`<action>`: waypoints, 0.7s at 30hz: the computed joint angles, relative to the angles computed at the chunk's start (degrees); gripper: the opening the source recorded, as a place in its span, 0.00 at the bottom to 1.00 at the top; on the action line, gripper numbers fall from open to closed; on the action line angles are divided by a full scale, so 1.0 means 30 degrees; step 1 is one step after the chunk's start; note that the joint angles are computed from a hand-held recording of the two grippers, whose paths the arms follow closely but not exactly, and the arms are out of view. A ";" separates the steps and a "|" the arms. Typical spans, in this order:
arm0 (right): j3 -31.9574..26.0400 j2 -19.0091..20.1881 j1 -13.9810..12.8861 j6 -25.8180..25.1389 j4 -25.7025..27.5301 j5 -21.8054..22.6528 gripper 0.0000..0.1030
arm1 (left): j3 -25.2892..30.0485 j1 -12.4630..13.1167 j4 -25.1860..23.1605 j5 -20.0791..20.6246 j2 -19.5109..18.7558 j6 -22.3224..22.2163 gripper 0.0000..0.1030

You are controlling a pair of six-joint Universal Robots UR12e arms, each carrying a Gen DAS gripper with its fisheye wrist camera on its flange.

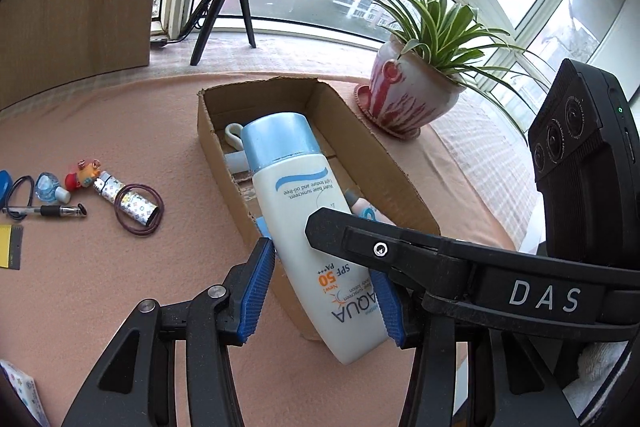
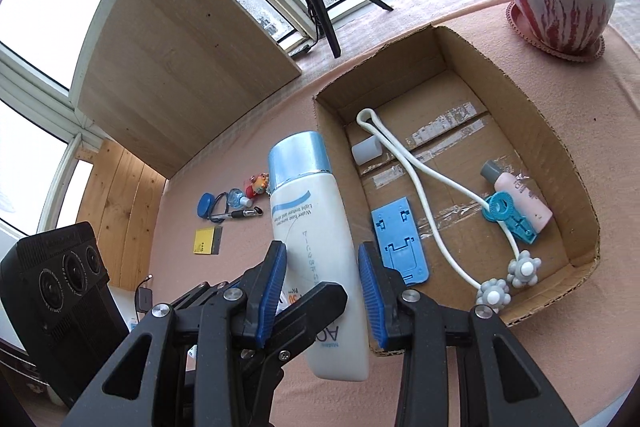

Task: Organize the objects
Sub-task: 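Lift the AQUA bottle with the right gripper and carry it over the box, then open the right gripper to release the AQUA bottle into the box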

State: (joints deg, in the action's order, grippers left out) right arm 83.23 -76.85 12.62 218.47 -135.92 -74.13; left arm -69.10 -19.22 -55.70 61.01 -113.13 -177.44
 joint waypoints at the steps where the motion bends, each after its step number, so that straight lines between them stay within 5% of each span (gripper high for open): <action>1: 0.0077 -0.0082 -0.0092 -0.0061 -0.0006 -0.0065 0.33 | 0.0122 -0.0099 -0.0013 -0.0031 -0.0089 0.0013 0.51; 15: 0.0504 -0.0463 -0.1002 -0.0871 -0.0009 -0.0228 0.33 | 0.1500 -0.0762 0.0050 -0.0070 -0.1233 -0.0201 0.51; 17: 0.0401 -0.0414 -0.0989 -0.1433 0.0087 -0.0423 0.34 | 0.1708 -0.0795 -0.0400 0.0198 -0.1325 -0.0159 0.61; 18: 0.0274 -0.0367 -0.0907 -0.1775 0.0288 -0.0906 0.39 | 0.1797 -0.0869 -0.0516 0.0871 -0.1370 -0.0203 0.75; 21: -0.0111 -0.0232 -0.0470 -0.2043 0.0991 -0.3524 0.59 | 0.1683 -0.0829 -0.0461 0.1709 -0.1344 -0.0351 0.77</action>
